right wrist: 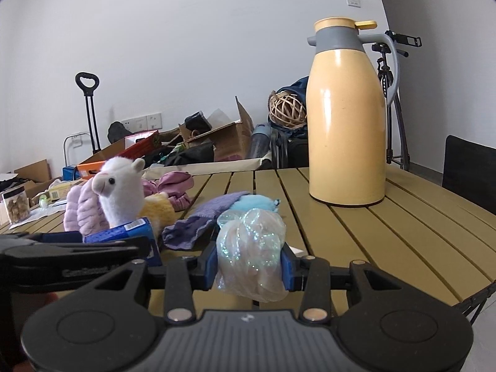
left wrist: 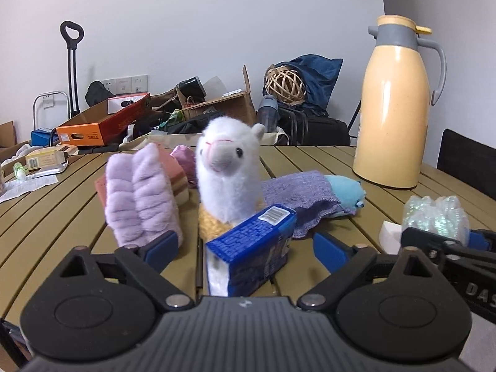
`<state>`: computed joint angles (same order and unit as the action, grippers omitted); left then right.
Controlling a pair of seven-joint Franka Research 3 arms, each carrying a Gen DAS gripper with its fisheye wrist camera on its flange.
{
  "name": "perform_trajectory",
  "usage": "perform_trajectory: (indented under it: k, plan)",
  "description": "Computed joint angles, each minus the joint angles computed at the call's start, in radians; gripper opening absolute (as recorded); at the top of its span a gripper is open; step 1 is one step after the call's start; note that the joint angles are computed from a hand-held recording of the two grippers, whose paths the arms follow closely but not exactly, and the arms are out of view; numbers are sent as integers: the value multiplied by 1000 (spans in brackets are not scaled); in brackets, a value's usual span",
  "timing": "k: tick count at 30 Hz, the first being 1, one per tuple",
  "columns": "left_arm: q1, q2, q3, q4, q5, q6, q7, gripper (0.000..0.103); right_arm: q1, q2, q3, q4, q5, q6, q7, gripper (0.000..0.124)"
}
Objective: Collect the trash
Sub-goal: 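Grasp the clear plastic bag with right tool while left tool grasps blue box, then carry the plastic bag and blue box back over the black trash bin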
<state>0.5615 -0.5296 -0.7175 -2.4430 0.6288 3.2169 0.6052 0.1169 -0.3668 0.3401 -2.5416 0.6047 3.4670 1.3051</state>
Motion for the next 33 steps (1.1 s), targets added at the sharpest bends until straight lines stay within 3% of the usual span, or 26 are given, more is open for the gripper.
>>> perform_trajectory:
  k: [4, 7, 10, 14, 16, 19, 26, 33]
  plan:
    - [36, 24, -31, 20, 3, 6, 4, 80, 8, -9, -10, -14, -7, 5, 0, 39]
    - [2, 64, 0, 32, -1, -6, 13, 69, 14, -14, -21, -18, -11, 4, 7, 39]
    - [-74, 107, 70, 35, 6, -2, 38, 56, 20, -16, -31, -20, -20, -1, 14, 39]
    - [-79, 112, 72, 29, 21, 15, 54, 38, 16, -19, -27, -22, -29, -7, 19, 39]
    - [-121, 125, 107, 24, 18, 24, 80, 27, 13, -20, -24, -23, -32, -7, 24, 39]
    - [-97, 112, 79, 15, 10, 36, 92, 25, 16, -21, -27, -25, -40, -7, 29, 39]
    - [-116, 81, 87, -14, -42, 60, 133, 24, 42, -25, -48, -31, -65, -3, 43, 39]
    - [-205, 22, 164, -73, -126, 86, 196, 24, 118, -44, -112, -58, -115, 16, 71, 39]
